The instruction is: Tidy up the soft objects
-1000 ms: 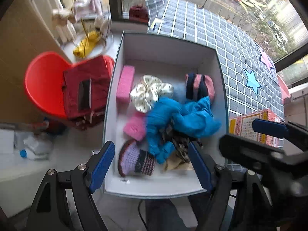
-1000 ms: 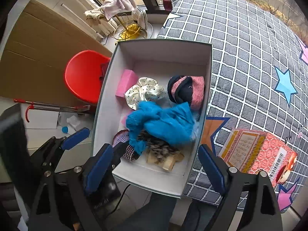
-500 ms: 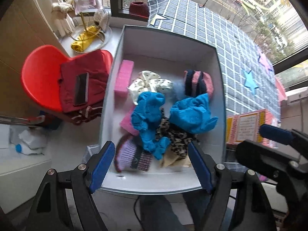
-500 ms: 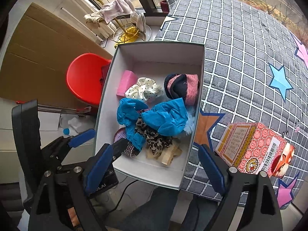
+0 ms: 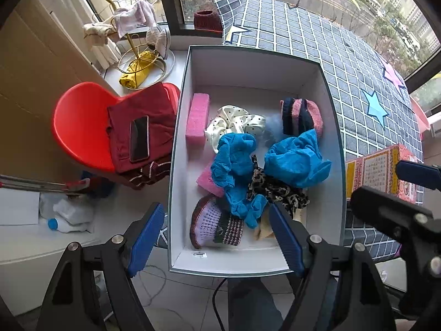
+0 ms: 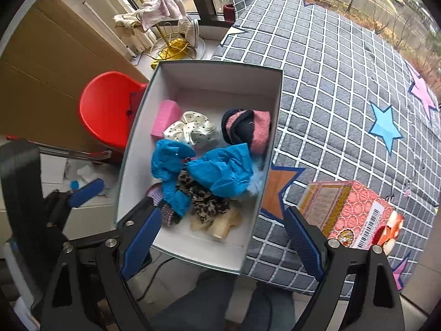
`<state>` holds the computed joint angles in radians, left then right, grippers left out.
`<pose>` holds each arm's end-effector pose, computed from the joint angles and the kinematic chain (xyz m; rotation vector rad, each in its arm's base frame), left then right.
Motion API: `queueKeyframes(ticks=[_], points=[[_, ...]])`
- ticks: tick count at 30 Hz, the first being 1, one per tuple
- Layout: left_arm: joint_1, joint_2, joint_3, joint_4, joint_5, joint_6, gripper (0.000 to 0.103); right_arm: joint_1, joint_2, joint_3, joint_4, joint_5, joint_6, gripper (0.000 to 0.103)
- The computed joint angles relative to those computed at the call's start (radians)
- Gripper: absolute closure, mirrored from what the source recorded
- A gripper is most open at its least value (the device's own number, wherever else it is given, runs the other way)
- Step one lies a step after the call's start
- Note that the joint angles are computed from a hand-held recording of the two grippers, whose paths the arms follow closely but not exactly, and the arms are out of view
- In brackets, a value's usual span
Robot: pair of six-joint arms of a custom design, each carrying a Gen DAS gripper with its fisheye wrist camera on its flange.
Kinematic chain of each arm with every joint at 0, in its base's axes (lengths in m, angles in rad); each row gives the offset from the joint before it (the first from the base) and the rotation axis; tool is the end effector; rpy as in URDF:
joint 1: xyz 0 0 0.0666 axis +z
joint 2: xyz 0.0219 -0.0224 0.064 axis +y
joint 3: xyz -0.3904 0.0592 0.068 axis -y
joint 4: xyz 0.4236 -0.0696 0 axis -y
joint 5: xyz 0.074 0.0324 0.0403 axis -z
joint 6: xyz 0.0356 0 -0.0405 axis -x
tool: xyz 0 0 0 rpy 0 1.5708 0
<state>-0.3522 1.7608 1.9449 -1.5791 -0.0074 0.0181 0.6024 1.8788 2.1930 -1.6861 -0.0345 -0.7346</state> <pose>0.5611 -0.2064 0.4707 0.4924 2.9261 -0.0373 0.5181 0.3573 0.5055 0.1929 2.9922 0.2260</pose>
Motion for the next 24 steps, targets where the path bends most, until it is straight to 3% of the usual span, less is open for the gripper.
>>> queueKeyframes(ticks=[24], points=[[0.004, -0.010, -0.017, -0.036, 0.006, -0.058, 0.022, 0.002, 0.011, 0.006, -0.003, -0.026, -0.024, 0.012]])
